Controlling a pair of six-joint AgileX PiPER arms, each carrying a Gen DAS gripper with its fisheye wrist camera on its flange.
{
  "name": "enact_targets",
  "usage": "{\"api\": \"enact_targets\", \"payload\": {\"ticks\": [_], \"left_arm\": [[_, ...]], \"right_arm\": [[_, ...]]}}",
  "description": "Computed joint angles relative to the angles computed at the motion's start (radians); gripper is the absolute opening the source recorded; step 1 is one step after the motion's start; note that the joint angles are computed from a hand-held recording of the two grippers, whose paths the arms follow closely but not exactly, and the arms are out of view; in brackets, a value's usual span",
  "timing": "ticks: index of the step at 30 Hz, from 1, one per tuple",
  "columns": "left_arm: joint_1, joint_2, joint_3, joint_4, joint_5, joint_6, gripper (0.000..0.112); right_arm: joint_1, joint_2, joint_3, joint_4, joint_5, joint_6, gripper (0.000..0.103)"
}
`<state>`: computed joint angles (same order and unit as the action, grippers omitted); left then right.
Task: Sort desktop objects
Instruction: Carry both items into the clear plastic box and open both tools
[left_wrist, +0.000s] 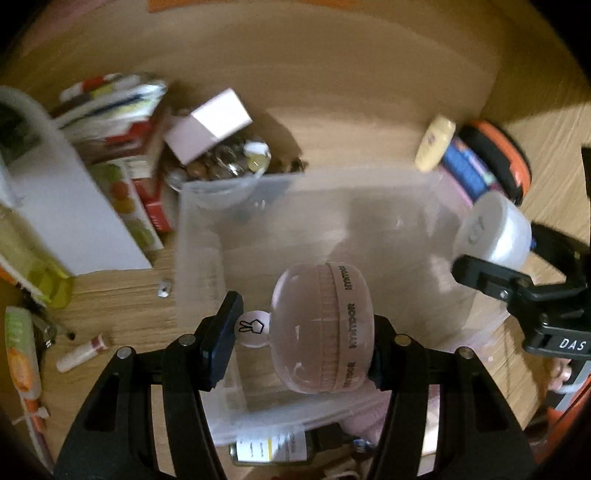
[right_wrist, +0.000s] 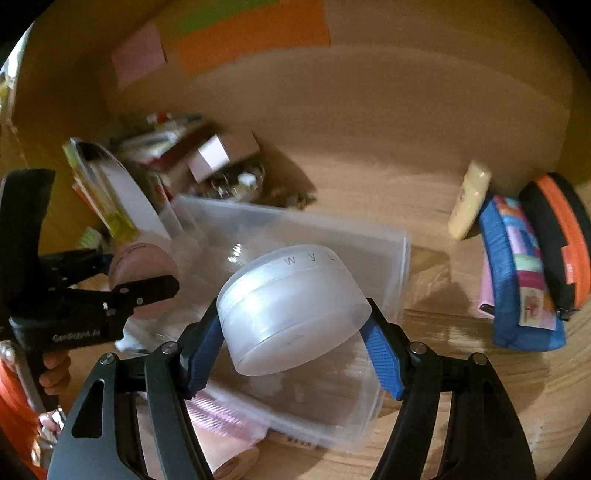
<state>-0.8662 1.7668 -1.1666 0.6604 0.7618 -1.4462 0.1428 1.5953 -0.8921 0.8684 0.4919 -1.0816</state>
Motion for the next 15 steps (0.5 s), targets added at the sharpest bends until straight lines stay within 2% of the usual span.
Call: {"api": "enact_targets", "payload": {"ticks": [7,10,15], "left_arm": [[0.019,0.077,-0.073,-0.024,0.018,0.102,0.058],[0.021,0.085,-0.083,-0.020,0.034,0.123,0.058],[0.013,0.106,-0.100,-0.005,0.069,0.144,0.058]], "right_arm": [[0.037,0.123,-0.050,-0.094,-0.049,0.035,0.068],[0.063,0.134,-0.039,-0.125,-0.097,0.033,0.068],[0.112,0.169,-0.071,-0.273,-0.108,0.150,0.068]]}}
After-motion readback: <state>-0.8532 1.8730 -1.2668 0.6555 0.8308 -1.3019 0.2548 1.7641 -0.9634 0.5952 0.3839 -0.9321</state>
